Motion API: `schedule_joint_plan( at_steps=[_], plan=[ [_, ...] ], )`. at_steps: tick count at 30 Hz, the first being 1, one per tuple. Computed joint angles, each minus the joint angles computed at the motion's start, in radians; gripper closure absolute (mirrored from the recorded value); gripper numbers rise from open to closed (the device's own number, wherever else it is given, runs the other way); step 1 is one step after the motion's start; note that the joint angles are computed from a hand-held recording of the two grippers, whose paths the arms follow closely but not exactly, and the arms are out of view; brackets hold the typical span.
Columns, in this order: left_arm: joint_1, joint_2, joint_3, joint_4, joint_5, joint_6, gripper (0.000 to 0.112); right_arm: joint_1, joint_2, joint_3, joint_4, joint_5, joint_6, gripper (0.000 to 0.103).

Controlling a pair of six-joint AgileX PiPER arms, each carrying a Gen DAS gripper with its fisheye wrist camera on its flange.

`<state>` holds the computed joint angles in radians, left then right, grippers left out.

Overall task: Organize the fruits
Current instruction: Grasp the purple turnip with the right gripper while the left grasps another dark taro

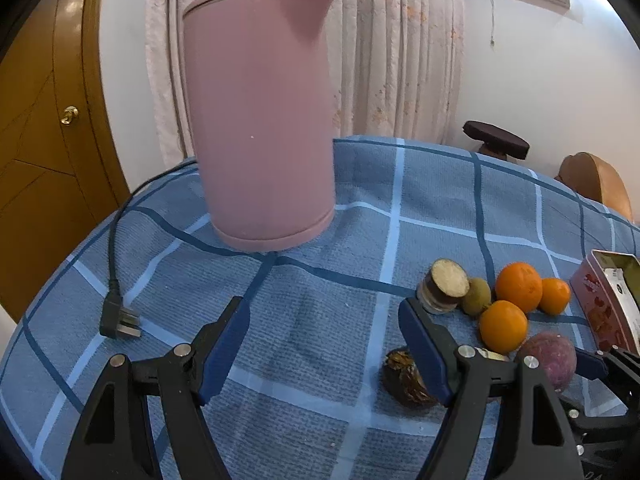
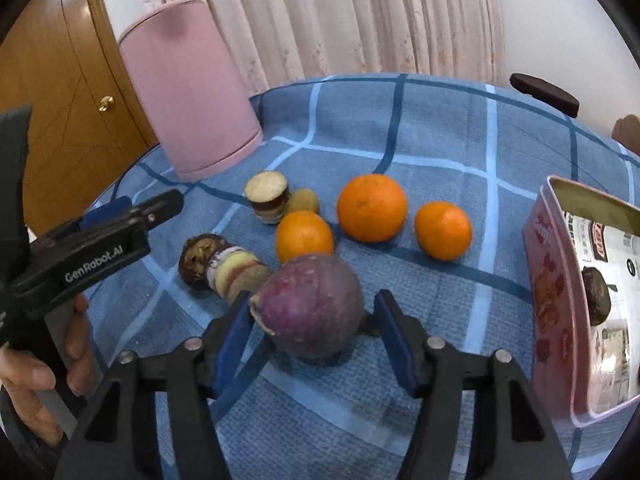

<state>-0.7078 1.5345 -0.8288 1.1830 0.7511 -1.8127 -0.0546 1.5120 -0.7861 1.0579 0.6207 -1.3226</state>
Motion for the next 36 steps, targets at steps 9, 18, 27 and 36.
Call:
schedule_joint_plan(
  at_steps=[9, 18, 27, 36],
  plan=[
    [-0.013, 0.008, -0.005, -0.029, -0.097, 0.106, 0.034, -0.181, -0.119, 0.110, 0.291, 0.122, -0.320, 0.048],
    [0.010, 0.045, -0.031, -0.105, -0.119, 0.177, 0.034, -0.437, -0.149, 0.096, 0.427, 0.251, -0.399, 0.048],
    [0.104, 0.006, 0.010, -0.180, -0.295, 0.229, 0.051, -0.490, -0.127, 0.069, 0.446, 0.233, -0.401, 0.048],
    [0.048, 0.047, -0.034, -0.165, -0.150, 0.239, 0.051, -0.500, -0.130, 0.082, 0.426, 0.253, -0.431, 0.048]
  ],
)
